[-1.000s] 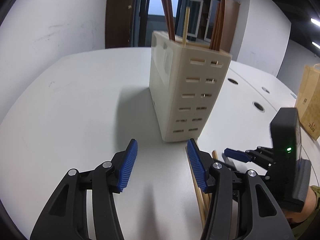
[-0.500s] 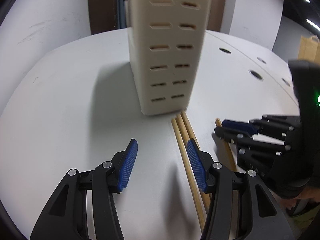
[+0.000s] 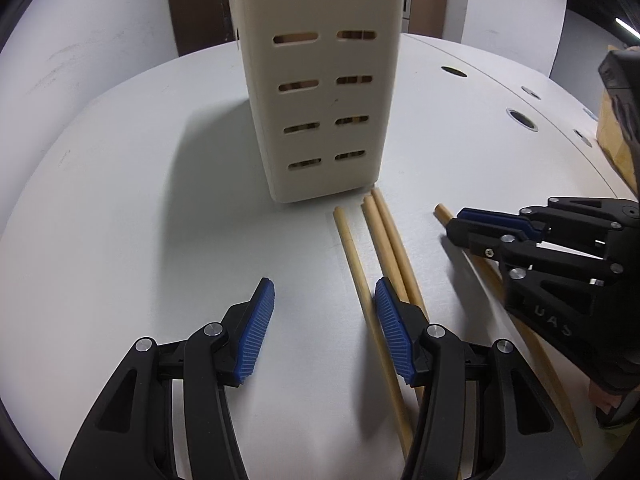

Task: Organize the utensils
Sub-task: 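Close the right tool on a bamboo chopstick while the left tool grasps another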

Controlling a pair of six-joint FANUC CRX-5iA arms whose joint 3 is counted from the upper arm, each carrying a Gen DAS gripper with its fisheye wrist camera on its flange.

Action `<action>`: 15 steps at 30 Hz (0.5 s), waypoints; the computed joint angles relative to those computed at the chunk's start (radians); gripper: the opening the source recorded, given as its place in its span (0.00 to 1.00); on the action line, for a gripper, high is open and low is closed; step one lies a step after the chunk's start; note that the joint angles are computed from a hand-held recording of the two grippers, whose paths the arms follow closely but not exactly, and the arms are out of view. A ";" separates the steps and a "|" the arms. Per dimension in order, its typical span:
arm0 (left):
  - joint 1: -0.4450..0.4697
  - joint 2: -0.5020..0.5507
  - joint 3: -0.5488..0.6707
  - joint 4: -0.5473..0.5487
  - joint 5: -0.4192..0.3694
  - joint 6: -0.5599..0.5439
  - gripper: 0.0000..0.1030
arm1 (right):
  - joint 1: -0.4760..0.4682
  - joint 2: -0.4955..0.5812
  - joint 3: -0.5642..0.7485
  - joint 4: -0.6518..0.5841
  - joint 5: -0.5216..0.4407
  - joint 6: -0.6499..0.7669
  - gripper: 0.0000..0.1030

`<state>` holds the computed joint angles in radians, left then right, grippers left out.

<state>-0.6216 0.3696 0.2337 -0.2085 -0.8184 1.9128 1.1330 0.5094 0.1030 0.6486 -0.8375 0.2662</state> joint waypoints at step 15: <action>0.026 0.031 0.073 0.048 -0.114 -0.059 0.27 | 0.001 -0.005 -0.006 -0.003 0.003 0.000 0.09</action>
